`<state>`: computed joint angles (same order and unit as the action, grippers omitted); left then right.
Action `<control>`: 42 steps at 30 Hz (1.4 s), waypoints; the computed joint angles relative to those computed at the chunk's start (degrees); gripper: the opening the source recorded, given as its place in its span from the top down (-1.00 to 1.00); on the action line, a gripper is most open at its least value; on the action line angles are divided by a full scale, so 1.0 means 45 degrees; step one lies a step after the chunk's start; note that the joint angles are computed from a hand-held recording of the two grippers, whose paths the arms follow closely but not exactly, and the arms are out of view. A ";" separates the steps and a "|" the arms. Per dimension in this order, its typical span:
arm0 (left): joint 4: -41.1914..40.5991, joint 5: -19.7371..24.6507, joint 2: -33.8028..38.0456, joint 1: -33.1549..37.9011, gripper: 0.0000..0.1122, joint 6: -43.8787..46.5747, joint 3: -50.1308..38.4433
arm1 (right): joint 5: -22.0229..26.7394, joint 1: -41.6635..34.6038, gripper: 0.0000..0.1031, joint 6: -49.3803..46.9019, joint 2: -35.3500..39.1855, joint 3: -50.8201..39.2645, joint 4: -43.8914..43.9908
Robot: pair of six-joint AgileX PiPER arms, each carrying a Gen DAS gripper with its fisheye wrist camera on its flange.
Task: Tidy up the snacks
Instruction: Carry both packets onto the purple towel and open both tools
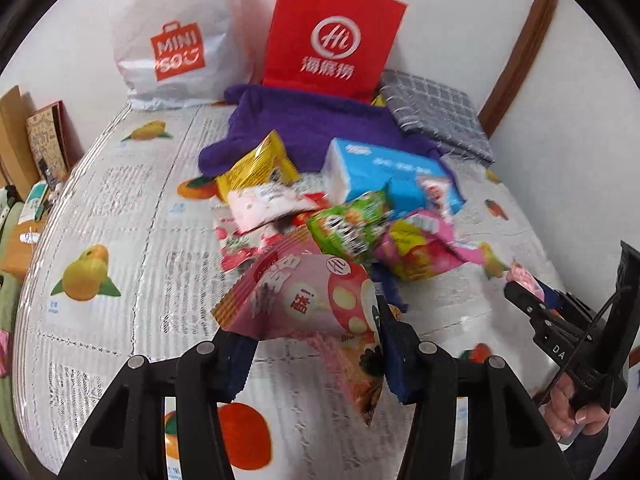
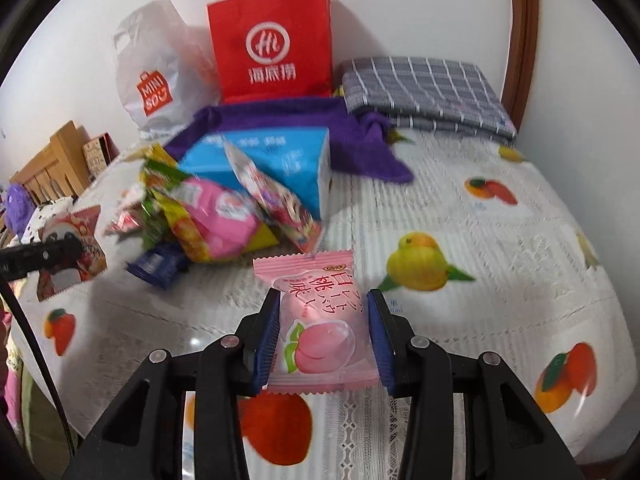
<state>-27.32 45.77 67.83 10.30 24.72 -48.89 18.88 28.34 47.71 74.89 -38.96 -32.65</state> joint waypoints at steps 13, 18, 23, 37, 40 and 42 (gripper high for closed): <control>0.1366 0.0302 0.1357 -0.2309 0.08 -0.2089 -0.3577 | 0.2314 -0.0655 0.18 -0.4546 0.0287 -0.4266 0.3916; 0.2026 0.0392 0.2848 -0.2789 0.08 -0.2887 -0.5646 | 0.2907 -0.1348 0.19 -0.6064 0.1558 -0.6746 0.5050; 0.2151 0.0682 0.4657 -0.2903 0.08 -0.3082 -0.7991 | 0.3427 -0.2406 0.18 -0.8337 0.3293 -0.9334 0.7495; 0.2952 0.2334 1.0058 -0.2175 0.08 -0.3519 -1.4554 | 0.4686 -0.3032 0.19 -1.0090 0.9315 -1.6156 0.8373; 0.3244 0.2745 1.1185 -0.1984 0.08 -0.3737 -1.6008 | 0.5468 -0.3125 0.18 -1.0213 1.0877 -1.8135 0.8388; 0.3146 0.3257 1.2123 -0.1788 0.08 -0.3772 -1.7312 | 0.6113 -0.3141 0.19 -1.0309 1.1817 -1.9558 0.8348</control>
<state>-13.17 60.43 122.39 2.25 7.75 -126.79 46.39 14.21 1.32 128.07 -126.97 4.91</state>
